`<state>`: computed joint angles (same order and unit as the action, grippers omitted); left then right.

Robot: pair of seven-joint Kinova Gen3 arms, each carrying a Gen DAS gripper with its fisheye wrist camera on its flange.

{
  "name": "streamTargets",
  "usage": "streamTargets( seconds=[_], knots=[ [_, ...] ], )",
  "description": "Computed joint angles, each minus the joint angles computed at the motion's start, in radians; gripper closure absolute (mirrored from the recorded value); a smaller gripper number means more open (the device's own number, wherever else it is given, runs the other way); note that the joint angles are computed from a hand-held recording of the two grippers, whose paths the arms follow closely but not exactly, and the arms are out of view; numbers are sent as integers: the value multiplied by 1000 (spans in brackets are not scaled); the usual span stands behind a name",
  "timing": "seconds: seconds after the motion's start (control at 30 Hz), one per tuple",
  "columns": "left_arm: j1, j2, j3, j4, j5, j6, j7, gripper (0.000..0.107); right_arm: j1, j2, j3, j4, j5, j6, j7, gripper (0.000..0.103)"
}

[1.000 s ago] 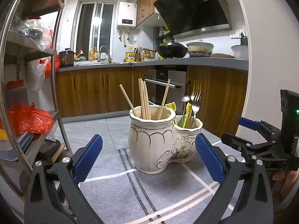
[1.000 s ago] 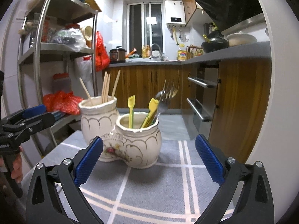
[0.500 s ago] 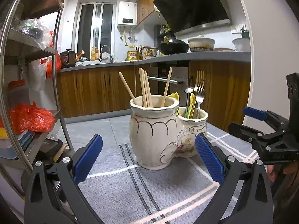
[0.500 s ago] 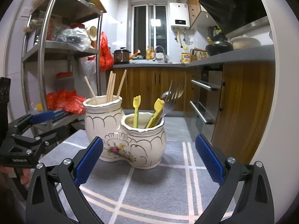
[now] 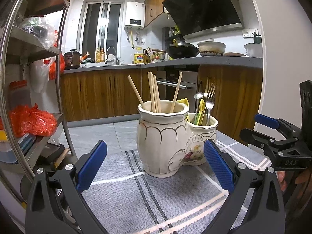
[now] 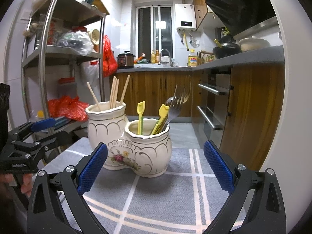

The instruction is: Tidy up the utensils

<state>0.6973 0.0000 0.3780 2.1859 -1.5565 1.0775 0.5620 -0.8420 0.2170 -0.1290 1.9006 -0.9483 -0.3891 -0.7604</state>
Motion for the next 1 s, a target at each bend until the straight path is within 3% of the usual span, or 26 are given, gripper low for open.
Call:
streamTargets(
  seconds=[1.0],
  knots=[
    [4, -1, 2, -1, 10, 11, -8, 10, 3, -1, -2, 0, -8, 1, 7, 5]
  ],
)
